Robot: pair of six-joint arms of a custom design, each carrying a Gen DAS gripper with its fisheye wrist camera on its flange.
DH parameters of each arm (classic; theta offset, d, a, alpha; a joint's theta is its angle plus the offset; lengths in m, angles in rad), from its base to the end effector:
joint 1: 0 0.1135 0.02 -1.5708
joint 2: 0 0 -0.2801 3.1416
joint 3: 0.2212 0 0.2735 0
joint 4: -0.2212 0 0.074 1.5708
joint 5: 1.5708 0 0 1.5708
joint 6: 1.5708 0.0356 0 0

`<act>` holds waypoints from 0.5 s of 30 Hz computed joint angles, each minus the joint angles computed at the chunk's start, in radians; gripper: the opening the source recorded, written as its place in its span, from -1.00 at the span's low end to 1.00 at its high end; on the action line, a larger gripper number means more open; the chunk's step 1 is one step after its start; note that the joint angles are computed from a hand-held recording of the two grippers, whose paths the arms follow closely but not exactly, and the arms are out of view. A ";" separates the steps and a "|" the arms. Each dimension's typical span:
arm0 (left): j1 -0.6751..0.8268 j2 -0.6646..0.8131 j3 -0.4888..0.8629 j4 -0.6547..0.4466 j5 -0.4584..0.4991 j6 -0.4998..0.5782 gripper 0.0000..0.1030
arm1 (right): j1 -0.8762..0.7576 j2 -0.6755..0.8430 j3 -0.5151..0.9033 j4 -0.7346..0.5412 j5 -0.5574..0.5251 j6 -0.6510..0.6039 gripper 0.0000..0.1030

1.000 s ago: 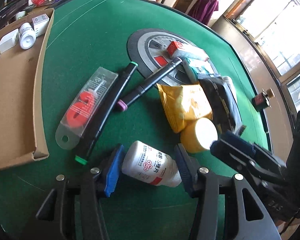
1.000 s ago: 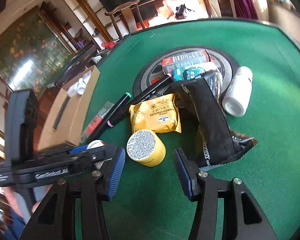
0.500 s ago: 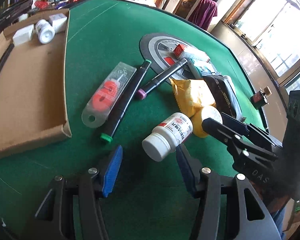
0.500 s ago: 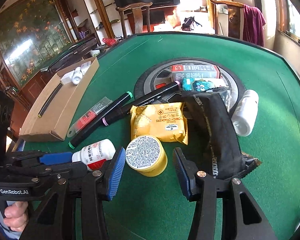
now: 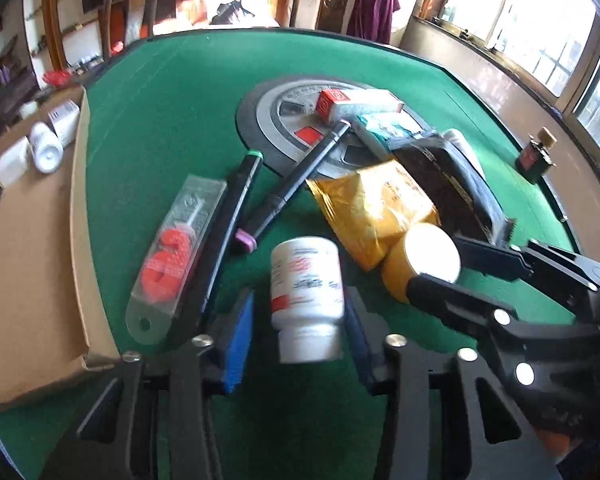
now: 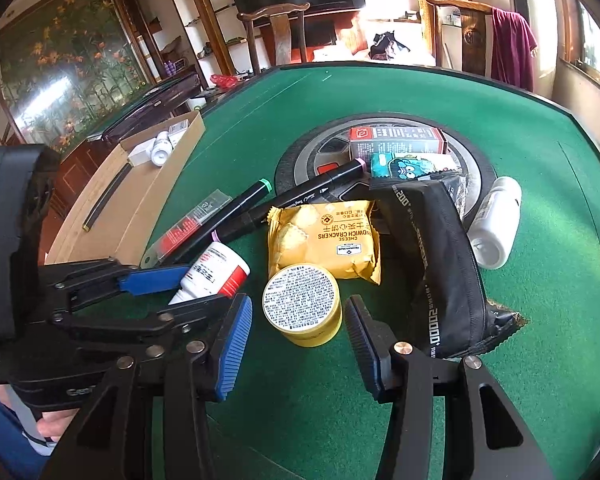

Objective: Organize objects
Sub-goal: 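Grasp the yellow round tin with the right gripper while the left gripper holds the bottle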

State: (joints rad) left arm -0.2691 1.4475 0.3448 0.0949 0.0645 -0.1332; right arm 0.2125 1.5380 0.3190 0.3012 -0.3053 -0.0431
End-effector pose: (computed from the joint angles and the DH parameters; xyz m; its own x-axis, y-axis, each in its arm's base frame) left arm 0.2095 -0.0602 0.0878 -0.8476 0.0963 -0.5218 0.1876 0.9743 -0.1249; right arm 0.2174 0.0578 0.0779 -0.7593 -0.2059 -0.6173 -0.4128 0.8857 0.2123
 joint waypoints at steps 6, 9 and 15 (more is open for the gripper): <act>0.019 -0.033 -0.043 0.051 -0.023 -0.020 -0.35 | -0.012 -0.019 -0.012 0.002 -0.009 0.006 0.04; 0.115 -0.105 -0.083 0.059 0.065 0.006 -0.35 | -0.015 -0.027 -0.017 0.003 -0.012 0.005 0.04; 0.204 -0.201 -0.113 0.059 0.097 0.025 -0.35 | 0.044 -0.030 -0.033 0.023 0.054 0.004 0.04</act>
State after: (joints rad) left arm -0.0650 1.2468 0.2317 0.1536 0.1614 -0.1078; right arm 0.2566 1.5083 0.2865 0.3239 -0.2514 -0.0392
